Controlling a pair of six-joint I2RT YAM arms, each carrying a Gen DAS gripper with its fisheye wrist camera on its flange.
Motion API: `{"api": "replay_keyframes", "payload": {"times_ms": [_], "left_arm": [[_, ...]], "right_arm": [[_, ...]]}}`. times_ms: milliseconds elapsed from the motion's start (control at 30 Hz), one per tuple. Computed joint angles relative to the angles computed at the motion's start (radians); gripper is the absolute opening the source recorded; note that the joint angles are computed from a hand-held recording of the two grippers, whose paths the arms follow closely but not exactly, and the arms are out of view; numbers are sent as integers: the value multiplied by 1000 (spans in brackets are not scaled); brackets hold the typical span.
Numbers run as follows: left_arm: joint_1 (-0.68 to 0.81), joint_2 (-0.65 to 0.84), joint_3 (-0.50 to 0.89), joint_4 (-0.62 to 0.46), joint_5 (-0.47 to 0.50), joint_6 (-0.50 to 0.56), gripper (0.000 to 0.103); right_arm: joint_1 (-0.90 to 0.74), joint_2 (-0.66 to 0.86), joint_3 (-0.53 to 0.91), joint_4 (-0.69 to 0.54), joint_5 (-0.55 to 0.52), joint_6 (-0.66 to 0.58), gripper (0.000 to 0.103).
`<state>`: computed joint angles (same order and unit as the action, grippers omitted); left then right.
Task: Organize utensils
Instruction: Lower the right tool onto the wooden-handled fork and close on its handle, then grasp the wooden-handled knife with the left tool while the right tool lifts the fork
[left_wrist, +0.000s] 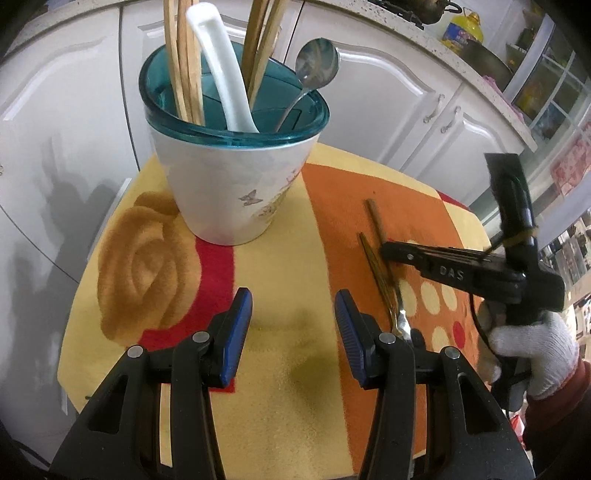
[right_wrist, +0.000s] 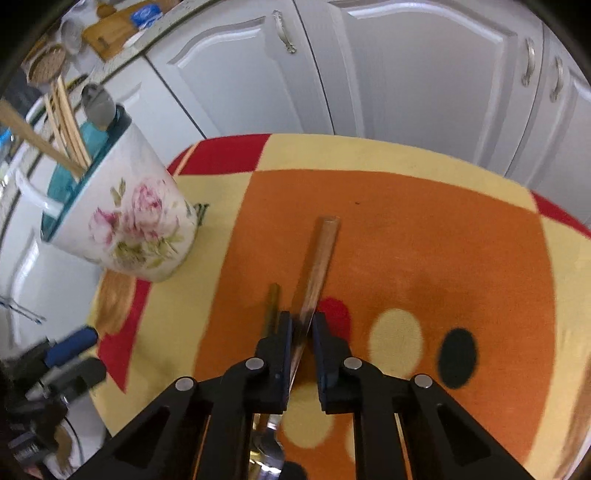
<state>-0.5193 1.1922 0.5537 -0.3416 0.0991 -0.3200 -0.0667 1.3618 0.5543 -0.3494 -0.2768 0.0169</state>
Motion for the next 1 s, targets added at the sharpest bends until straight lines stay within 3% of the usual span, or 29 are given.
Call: {"api": "replay_keyframes", "payload": {"times_ms": [167,300,533,700,767,800,1000], "left_arm": [[-17,38,9,21,0,-7,46],[-45,54,15,32,1,-19,46],[-82,123,59,45,15,-22,46],[-119,272,139,98,43,-39,46],[-119,334,176,109,66,-47,46],[-122,377,203,119,77,-54,46],[-165,541,341,93,25,-40,45]], "right_arm": [[-34,-25,2,-65,4,-56,10],[-42,23,17,-45,-10,-36,11],[-93,-48,-3,-150,17,-199,11],[-222,-54,-2,-198,-60,-253,11],[-261,-53,4,-195,-97,-239,22],[-273,-54,6,-190,-107,-232,23],[-306,-31,27,-192,-132,-223,23]]}}
